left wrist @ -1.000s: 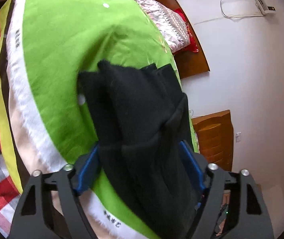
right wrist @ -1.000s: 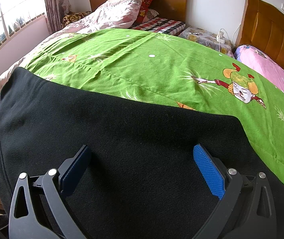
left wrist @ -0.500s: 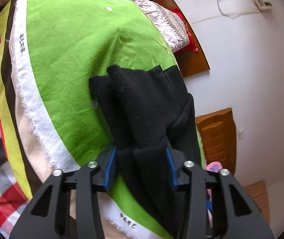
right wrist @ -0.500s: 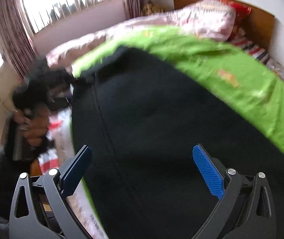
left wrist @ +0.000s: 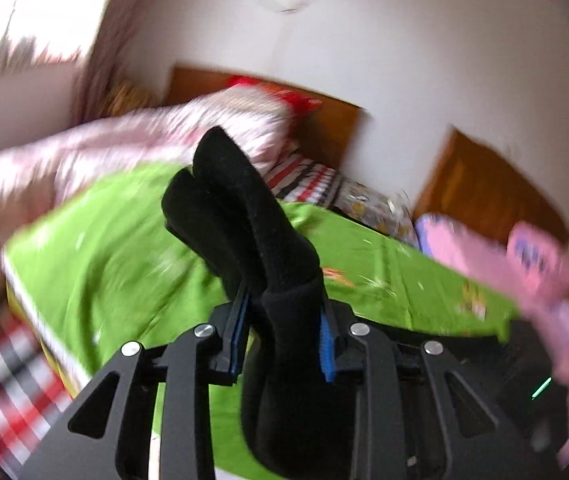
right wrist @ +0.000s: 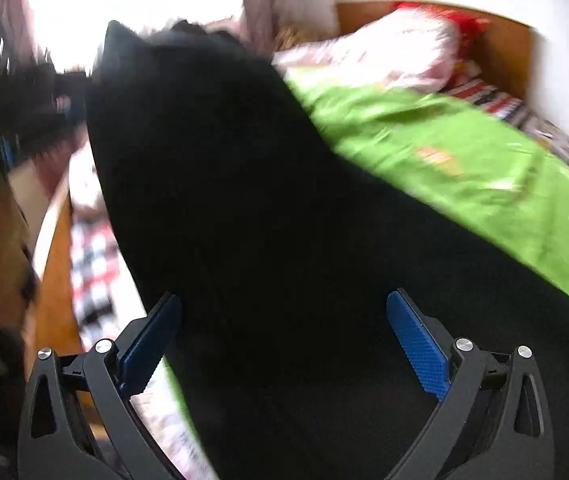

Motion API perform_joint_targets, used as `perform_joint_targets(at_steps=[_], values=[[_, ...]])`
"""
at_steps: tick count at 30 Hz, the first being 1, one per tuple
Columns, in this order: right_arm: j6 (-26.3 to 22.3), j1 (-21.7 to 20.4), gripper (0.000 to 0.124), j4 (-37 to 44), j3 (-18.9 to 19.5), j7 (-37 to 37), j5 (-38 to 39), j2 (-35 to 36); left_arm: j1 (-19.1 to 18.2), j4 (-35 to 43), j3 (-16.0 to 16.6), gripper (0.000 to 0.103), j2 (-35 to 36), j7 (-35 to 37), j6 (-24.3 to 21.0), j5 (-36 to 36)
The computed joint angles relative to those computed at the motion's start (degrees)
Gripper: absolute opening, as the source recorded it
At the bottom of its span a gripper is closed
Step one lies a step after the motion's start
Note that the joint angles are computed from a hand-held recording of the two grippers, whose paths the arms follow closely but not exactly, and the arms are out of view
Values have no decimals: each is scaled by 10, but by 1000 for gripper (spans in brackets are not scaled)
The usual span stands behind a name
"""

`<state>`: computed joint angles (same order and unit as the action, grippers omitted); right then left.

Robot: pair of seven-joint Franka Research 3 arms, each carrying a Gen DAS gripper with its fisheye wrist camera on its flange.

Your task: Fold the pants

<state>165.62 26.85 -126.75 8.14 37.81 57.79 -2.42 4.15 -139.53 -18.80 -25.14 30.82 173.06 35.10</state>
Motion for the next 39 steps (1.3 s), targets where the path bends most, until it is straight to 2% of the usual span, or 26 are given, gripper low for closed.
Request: perform_joint_targets(at_steps=[3,5,6,8,10,11,12,13,14,16,17,18,19,20,21,23,24,26,28,30,32,33,34,37,38,39], values=[[105,-10,98,-86,-28,-9,56,-92,23,43,-87,28,20,-8,-37,81],[158,-11,98,-136,-72,-7,103,-153,34,71,-161,28,51,-27,-75,169],[172,-24,98,-155,-78,16,99,-173,31,77,-186,28,67,-31,-93,203],[172,-53,98,-199,-100,56,93,-222,15,106,-226,30,130,-7,-142,255],[172,-57,98,-229,-124,68,88,-252,-17,126,-244,35,199,23,-185,288],[166,-69,98,-242,-124,83,77,-263,-22,132,-262,37,209,-17,-231,351],[157,-70,98,-254,-132,90,70,-272,-25,127,-271,40,200,-44,-250,397],[150,-65,98,-264,-144,93,66,-282,-34,124,-259,56,195,-49,-237,403],[147,-45,98,-265,-162,88,68,-283,-50,113,-228,70,181,-38,-192,385],[142,5,98,-271,-204,69,76,-289,-56,70,-178,73,130,-15,-55,344],[135,14,98,-277,-209,75,71,-294,-73,48,-142,76,108,2,2,325],[124,42,98,-278,-230,68,80,-298,-86,17,-105,78,77,15,65,299],[113,67,98,-277,-251,54,96,-300,-88,3,-88,84,63,7,96,300],[88,82,98,-271,-266,42,110,-300,-72,-17,-83,87,35,-7,120,290],[54,106,98,-261,-289,12,145,-297,-62,-31,-79,87,15,-19,122,273],[-8,118,98,-252,-305,-5,178,-293,-28,-59,-77,87,-23,-38,116,248],[-58,121,98,-248,-315,-1,184,-287,-29,-62,-64,87,-23,-34,106,233],[-112,111,98,-242,-305,41,161,-268,-66,-82,-8,87,-29,-4,85,191],[-160,107,97,-232,-301,60,162,-244,-60,-99,6,87,-37,1,90,168],[-158,99,93,-220,-283,65,171,-224,-71,-105,32,87,-27,27,91,148],[-155,85,88,-203,-263,79,160,-201,-63,-116,29,87,-24,38,85,134],[-157,79,83,-187,-256,89,159,-184,-77,-119,45,87,-14,51,88,119],[-145,72,79,-181,-244,100,159,-178,-79,-127,47,86,-13,54,96,109],[-73,51,78,-178,-206,83,185,-189,-57,-141,23,86,-20,57,121,91],[-83,49,78,-176,-208,57,210,-193,-53,-147,17,86,-26,76,126,73],[-121,46,78,-177,-220,38,234,-203,-30,-146,-8,87,-32,64,125,85]])
